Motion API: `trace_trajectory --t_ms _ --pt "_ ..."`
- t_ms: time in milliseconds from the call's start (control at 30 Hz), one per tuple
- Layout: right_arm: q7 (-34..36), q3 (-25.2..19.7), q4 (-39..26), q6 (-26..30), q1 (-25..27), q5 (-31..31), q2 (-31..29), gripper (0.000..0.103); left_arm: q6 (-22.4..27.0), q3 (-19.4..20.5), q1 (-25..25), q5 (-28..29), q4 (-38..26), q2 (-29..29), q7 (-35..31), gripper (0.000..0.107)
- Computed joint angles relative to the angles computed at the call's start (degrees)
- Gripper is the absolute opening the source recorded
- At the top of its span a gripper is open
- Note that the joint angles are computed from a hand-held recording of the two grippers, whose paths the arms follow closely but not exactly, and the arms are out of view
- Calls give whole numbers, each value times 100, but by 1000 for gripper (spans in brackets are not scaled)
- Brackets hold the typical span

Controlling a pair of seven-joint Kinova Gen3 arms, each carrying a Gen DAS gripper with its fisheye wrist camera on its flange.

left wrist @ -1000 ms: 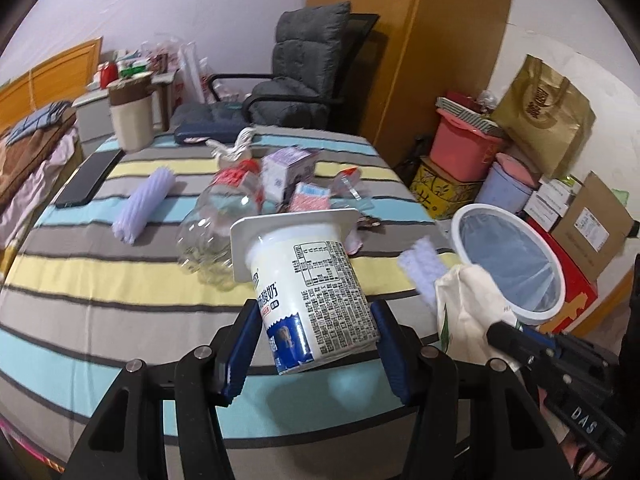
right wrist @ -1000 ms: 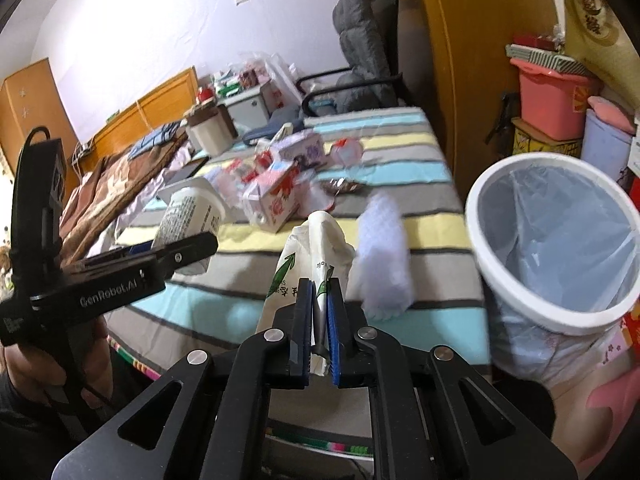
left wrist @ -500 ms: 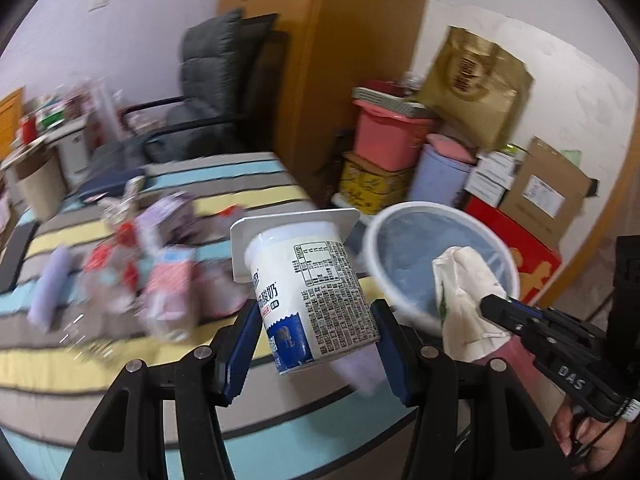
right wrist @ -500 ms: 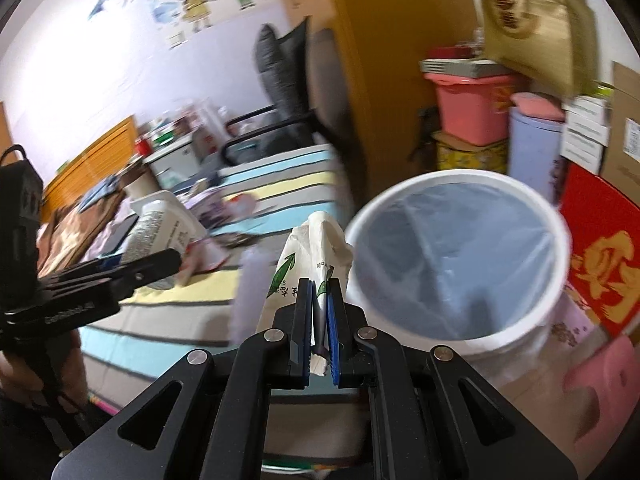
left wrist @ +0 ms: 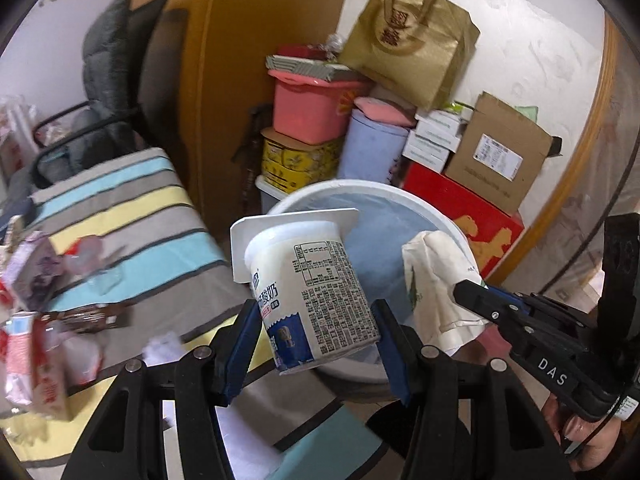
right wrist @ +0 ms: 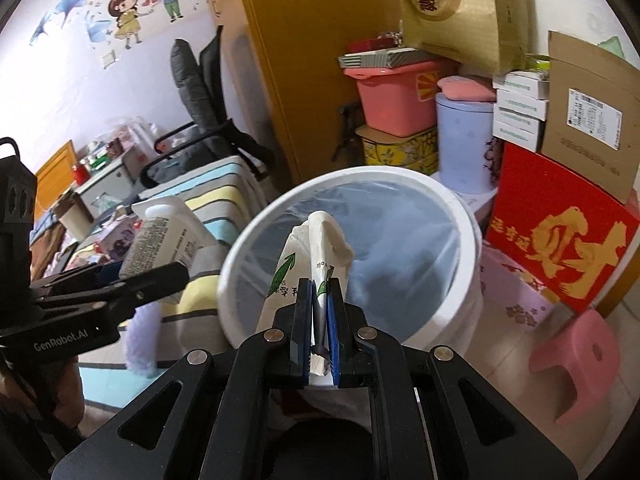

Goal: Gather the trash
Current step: 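Carry the yogurt cup and paper bag over the white bin while both tools open to drop them, then withdraw both open tools from the bin back toward the table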

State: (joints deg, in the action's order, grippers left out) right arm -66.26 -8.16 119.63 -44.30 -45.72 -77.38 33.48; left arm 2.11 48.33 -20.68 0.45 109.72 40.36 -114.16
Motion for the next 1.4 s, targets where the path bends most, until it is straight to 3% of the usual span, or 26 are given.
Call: trace_trajectory --t_ms 233,400,467,533,600,1067,1233,1400 --pt "43 40 -20 256 211 -21 1 10 351 -125 300 174 -427 315 -174 57" --pt "-14 105 24 365 222 65 -17 13 388 -42 239 404 -473 432 -422 61" --pt "5 128 19 398 219 56 -17 18 316 29 162 463 -410 427 -484 61" --pt "2 145 13 344 181 5 -7 34 251 109 47 495 -324 408 -500 61" --pt "-80 143 34 325 199 64 -8 43 186 143 -27 512 -259 368 -468 61" --pt "-452 38 172 40 -40 375 -78 43 -708 473 -881 -84 777 -183 394 61" --pt "-473 63 168 27 -162 679 -53 47 -1017 355 -1024 -368 1132 -445 774 61" --pt "-296 105 57 415 -177 826 -87 47 -1406 131 -1121 -628 1541 -771 1139 61"
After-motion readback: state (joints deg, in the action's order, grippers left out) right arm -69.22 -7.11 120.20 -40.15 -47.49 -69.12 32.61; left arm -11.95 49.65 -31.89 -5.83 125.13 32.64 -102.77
